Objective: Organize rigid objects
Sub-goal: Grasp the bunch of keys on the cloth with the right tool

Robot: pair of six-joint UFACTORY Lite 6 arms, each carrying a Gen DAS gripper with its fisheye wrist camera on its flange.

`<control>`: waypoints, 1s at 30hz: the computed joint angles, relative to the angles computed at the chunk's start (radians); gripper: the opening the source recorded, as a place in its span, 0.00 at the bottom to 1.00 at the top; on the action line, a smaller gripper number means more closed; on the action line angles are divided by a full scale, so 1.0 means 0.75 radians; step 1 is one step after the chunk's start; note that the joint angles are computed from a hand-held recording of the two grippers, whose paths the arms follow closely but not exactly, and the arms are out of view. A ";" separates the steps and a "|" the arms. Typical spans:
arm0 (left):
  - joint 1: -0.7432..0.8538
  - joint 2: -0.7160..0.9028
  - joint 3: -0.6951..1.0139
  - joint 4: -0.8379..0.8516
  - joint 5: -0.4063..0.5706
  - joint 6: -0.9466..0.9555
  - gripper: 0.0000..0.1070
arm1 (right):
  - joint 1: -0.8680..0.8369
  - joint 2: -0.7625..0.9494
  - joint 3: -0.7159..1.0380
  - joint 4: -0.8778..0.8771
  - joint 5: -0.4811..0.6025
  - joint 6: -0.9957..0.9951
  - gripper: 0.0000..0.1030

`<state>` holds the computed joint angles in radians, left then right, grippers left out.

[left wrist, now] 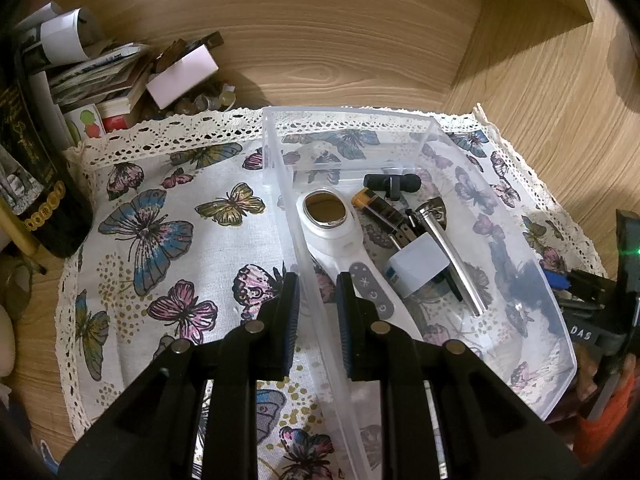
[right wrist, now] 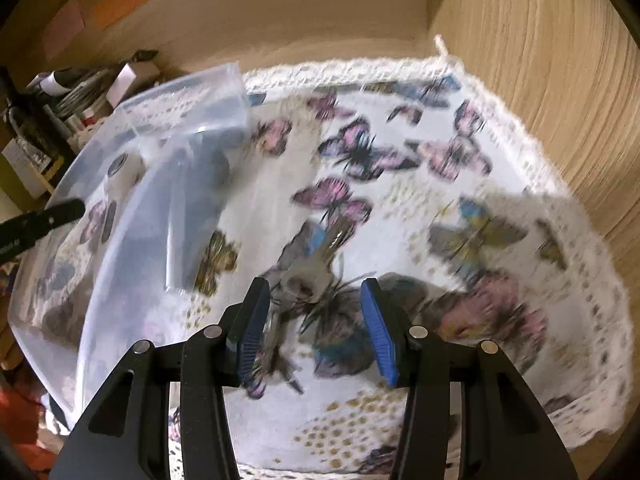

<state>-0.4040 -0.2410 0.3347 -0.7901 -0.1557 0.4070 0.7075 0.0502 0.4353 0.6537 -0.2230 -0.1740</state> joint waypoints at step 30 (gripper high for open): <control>0.025 0.034 0.017 0.164 0.017 -0.154 0.16 | 0.172 -0.055 0.048 0.721 -0.240 -0.671 0.25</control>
<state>-0.3851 -0.2151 0.3474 -0.6672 -0.1432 0.2914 0.8361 0.0091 0.4715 1.1947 -0.4029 -0.6771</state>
